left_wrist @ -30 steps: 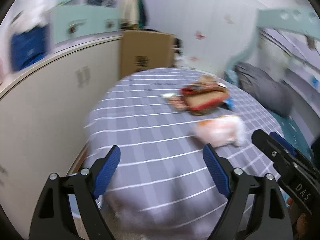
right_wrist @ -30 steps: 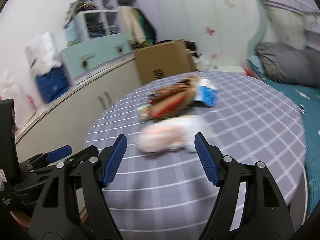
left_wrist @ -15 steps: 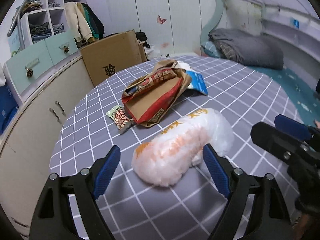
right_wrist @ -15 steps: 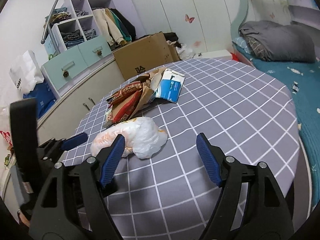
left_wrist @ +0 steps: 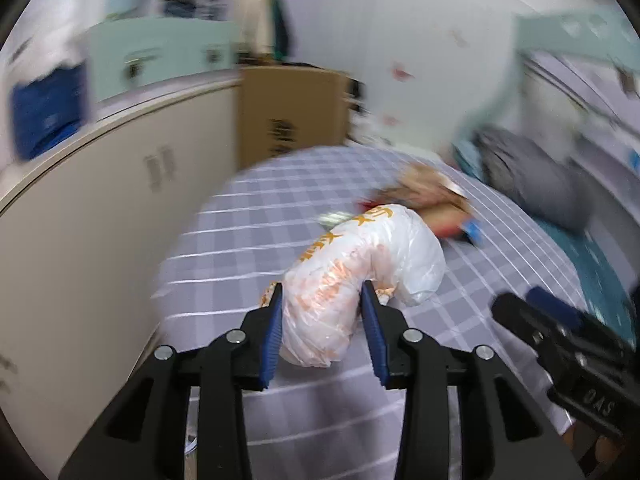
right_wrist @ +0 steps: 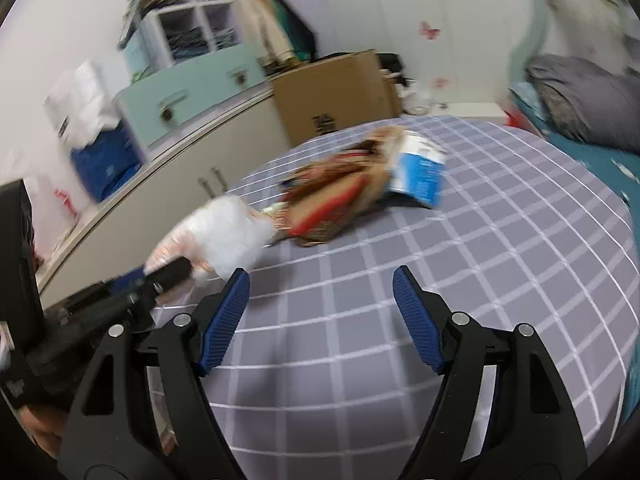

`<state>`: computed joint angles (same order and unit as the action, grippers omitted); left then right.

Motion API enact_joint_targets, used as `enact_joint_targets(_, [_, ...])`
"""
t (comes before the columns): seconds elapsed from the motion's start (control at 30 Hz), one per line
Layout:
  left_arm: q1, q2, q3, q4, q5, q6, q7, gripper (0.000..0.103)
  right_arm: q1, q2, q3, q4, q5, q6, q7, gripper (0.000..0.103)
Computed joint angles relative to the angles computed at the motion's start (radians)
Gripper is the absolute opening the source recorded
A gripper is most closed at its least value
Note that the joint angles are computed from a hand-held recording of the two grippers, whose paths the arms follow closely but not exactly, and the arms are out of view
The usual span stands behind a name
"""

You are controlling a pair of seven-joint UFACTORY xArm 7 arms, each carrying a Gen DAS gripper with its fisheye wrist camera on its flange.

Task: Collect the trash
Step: 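Grasp the white plastic bag with the left gripper, then carry the plastic bag toward the bin while the right gripper grasps the red-white snack wrapper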

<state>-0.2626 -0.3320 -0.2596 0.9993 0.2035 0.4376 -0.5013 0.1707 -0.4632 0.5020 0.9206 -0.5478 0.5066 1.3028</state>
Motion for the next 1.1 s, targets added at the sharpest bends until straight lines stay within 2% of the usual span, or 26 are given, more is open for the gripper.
enact_joint_targets(0.1, [0.057,-0.027,0.006,-0.015,0.024,0.001,-0.067,0.036,0.008,0.125,0.022,0.112,-0.041,0.015,-0.060,0.073])
enact_joint_targets(0.23, [0.167,-0.036,-0.022,-0.019,0.113,0.013,-0.219,0.036,0.071,0.294,-0.012,0.260,-0.055,0.053,-0.171,0.065])
enact_joint_targets(0.3, [0.188,-0.034,-0.019,-0.024,0.136,0.004,-0.262,0.036,0.097,0.357,-0.029,0.320,-0.069,0.074,-0.210,0.064])
enact_joint_targets(0.47, [0.194,0.014,0.000,0.000,0.168,-0.016,-0.283,0.036,0.157,0.508,-0.080,0.476,-0.102,0.178,-0.297,0.058])
enact_joint_targets(0.7, [0.186,0.066,0.024,0.020,0.207,-0.049,-0.300,0.036,0.228,0.607,-0.168,0.587,-0.054,0.267,-0.393,0.058])
enact_joint_targets(0.77, [0.181,0.076,0.032,0.025,0.208,-0.055,-0.301,0.036,0.247,0.637,-0.192,0.624,-0.038,0.288,-0.429,0.055])
enact_joint_targets(0.97, [0.157,0.072,0.079,0.004,0.142,-0.084,-0.242,0.036,0.313,0.720,-0.262,0.737,0.009,0.369,-0.495,0.033])
enact_joint_targets(1.0, [0.155,0.070,0.086,0.001,0.126,-0.085,-0.227,0.036,0.323,0.722,-0.272,0.740,0.015,0.363,-0.501,0.018])
enact_joint_targets(1.1, [0.155,0.047,0.109,-0.034,0.076,-0.093,-0.191,0.036,0.364,0.728,-0.304,0.749,0.018,0.354,-0.499,0.013])
